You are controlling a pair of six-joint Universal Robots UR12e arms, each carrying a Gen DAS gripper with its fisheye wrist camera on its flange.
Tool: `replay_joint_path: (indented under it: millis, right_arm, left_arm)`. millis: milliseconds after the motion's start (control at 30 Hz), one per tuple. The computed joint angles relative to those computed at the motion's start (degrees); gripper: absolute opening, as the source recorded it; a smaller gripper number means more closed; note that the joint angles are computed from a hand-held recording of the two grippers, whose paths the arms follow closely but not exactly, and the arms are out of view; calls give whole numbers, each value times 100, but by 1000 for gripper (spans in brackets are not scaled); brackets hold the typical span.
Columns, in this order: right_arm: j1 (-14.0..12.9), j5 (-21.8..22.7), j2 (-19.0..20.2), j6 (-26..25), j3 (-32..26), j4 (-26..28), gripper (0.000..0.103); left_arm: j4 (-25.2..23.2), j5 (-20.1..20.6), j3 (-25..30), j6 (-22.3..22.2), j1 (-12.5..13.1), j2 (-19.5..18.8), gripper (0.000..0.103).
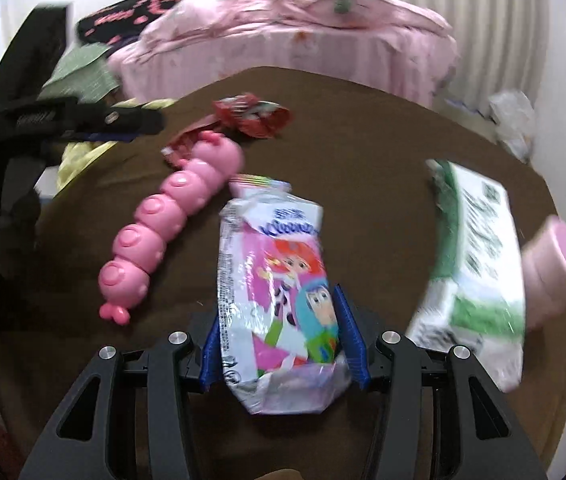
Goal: Collect trash
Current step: 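Grasp the pink cartoon snack packet with the right tool, then grasp the pink strip wrapper with the left tool while the right tool holds the cartoon packet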
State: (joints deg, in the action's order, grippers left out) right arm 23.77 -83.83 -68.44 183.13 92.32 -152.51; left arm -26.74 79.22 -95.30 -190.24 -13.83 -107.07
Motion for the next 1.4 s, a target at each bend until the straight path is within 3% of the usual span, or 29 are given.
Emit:
replay_joint_path:
  millis: [100, 300, 367, 467, 500, 533, 567, 633, 833, 1100, 1267, 1400]
  right_arm:
    - [-48, -19, -86, 378, 78, -26, 47]
    - [-163, 585, -154, 432, 182, -533, 47]
    - [-145, 459, -121, 504, 163, -504, 47]
    - [-81, 161, -33, 478, 22, -62, 47]
    - [-91, 237, -34, 475, 39, -46, 45]
    - [-122, 396, -61, 549, 140, -247, 30]
    - [-138, 464, -81, 608, 185, -328, 22]
    - [-143, 424, -160, 702, 321, -587, 17]
    - [-151, 295, -390, 861, 651, -1120, 13]
    - [-218, -36, -670, 1264, 999, -1135, 12]
    - [-269, -246, -860, 1429, 1313, -1165, 12]
    - [-306, -322, -960, 1526, 1500, -1166, 12]
  left_arm:
    - [-48, 25, 7, 60, -17, 2, 88]
    - [-56, 41, 2, 61, -17, 7, 88]
    - [-72, 64, 4, 78, -21, 11, 88]
    - [-127, 101, 15, 92, -37, 22, 88]
    - [-136, 101, 12, 103, -39, 31, 88]
    - [-139, 104, 8, 123, -43, 42, 88]
    - [-134, 118, 3, 137, -49, 50, 88]
    - [-117, 155, -7, 168, -67, 67, 88]
    - [-63, 172, -35, 205, -104, 118, 88]
    - [-206, 143, 42, 372, -247, 150, 85]
    - [-655, -325, 313, 467, -448, 43, 71]
    - [-1115, -921, 684, 738, -587, -197, 68]
